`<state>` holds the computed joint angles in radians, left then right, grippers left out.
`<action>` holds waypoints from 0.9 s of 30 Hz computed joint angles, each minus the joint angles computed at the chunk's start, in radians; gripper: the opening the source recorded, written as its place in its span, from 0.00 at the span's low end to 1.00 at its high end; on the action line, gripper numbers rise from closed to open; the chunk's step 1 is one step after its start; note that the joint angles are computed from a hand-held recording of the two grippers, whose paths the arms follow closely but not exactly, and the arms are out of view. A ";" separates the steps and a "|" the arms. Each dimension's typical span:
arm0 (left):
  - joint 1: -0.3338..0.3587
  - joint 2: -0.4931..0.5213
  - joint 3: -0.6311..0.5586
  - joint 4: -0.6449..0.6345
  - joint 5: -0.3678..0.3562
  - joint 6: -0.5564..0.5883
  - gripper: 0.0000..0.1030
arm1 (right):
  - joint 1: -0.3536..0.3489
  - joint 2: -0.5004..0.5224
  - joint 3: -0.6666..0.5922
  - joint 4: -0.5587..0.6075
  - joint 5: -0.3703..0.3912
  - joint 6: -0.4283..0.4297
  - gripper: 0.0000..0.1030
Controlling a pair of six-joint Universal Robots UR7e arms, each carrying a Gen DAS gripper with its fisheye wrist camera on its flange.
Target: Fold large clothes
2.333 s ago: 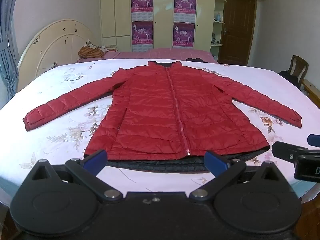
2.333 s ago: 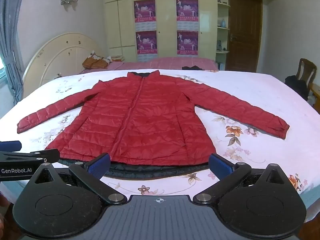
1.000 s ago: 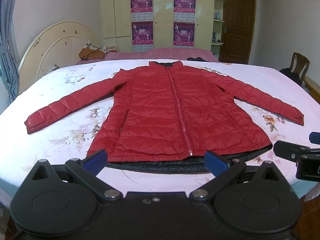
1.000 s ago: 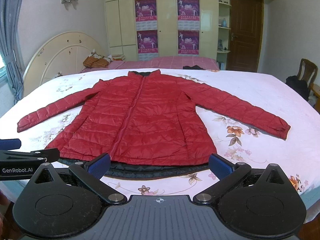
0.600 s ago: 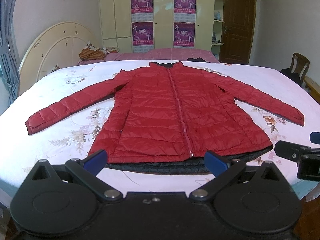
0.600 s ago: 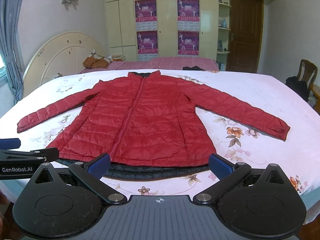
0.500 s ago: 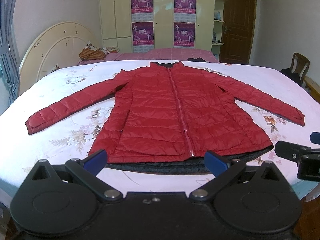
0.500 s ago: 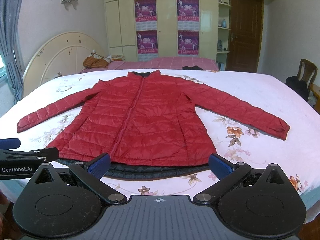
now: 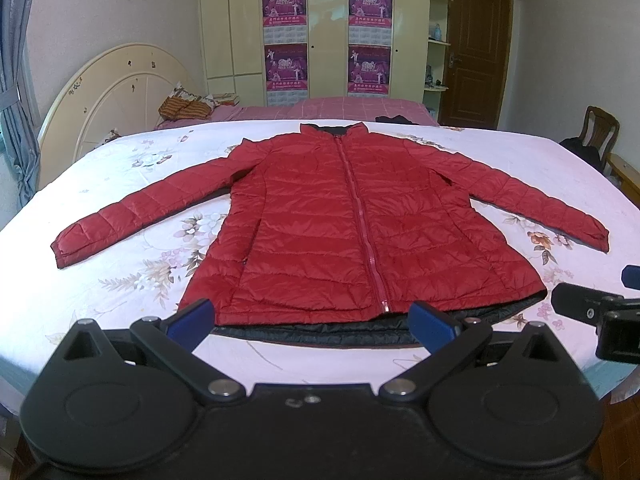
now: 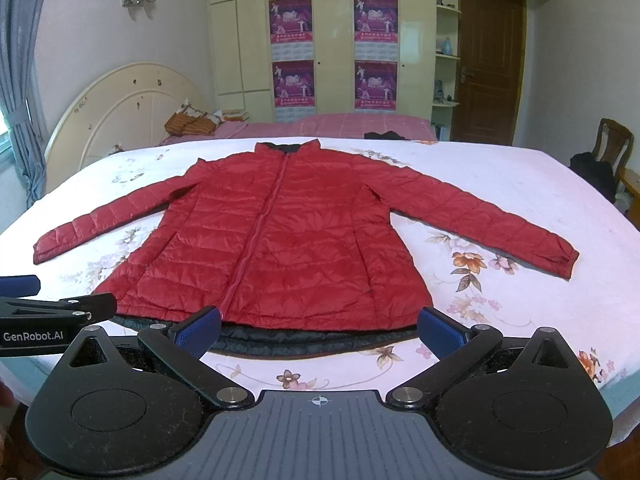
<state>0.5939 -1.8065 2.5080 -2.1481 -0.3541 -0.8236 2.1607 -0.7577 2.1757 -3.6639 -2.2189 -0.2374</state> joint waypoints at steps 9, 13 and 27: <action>-0.002 -0.016 0.001 0.028 -0.001 -0.021 1.00 | 0.003 -0.005 0.008 0.001 -0.007 0.005 1.00; -0.002 -0.019 0.004 0.022 -0.003 -0.018 1.00 | 0.002 -0.006 0.010 0.000 -0.009 0.009 1.00; 0.100 0.091 -0.007 -0.313 -0.017 0.246 1.00 | -0.026 0.029 -0.061 0.007 -0.021 -0.003 1.00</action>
